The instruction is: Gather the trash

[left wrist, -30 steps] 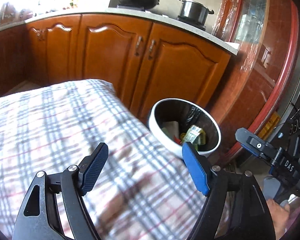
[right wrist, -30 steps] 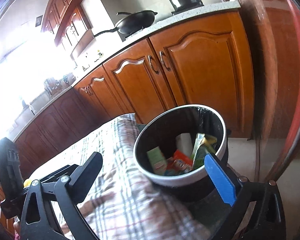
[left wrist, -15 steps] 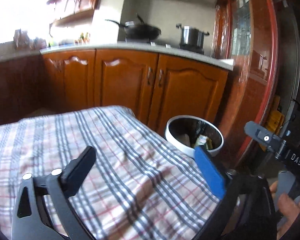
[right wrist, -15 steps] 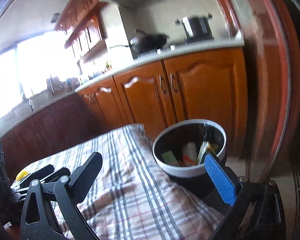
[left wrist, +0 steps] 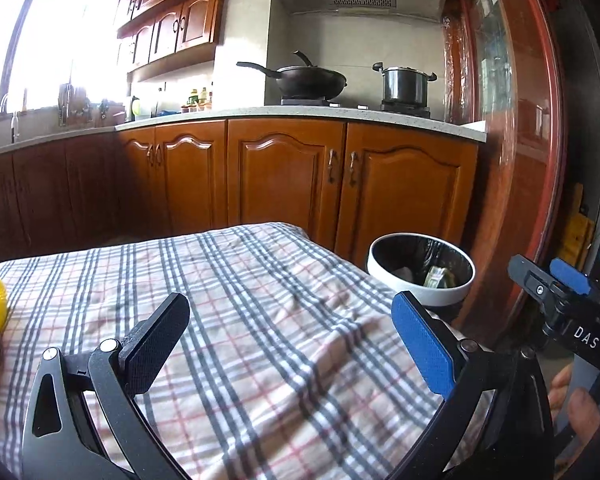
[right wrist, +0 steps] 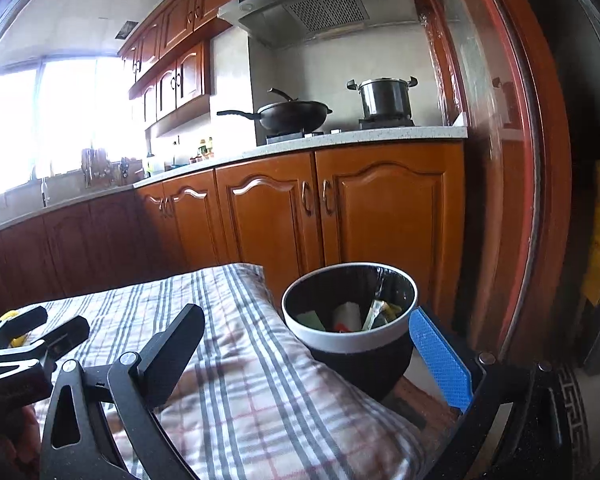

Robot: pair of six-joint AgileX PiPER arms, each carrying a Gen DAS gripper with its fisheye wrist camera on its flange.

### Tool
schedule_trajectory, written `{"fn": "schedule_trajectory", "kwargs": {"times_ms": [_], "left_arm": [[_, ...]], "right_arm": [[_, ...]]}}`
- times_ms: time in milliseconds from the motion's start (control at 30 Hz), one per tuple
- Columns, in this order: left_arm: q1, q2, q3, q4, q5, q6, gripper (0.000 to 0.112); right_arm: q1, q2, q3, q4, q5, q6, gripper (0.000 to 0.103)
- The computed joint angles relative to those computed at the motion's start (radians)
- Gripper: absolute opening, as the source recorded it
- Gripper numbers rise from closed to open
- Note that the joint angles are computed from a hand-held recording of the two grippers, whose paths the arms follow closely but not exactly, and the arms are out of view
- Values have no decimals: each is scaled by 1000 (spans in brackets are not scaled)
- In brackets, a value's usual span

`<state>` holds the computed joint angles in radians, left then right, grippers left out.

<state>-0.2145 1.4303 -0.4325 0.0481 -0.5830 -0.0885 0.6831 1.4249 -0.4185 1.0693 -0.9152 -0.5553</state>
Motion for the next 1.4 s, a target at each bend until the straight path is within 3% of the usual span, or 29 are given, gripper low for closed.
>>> {"fn": "schedule_trajectory", "kwargs": {"times_ms": [267, 1400], "left_arm": [[-52, 0, 31, -130, -24, 122, 103], [-95, -7, 57, -199, -49, 180, 103]], "right_arm": [[20, 18, 15, 5, -4, 13, 103], [-6, -4, 40, -42, 40, 65, 103]]}}
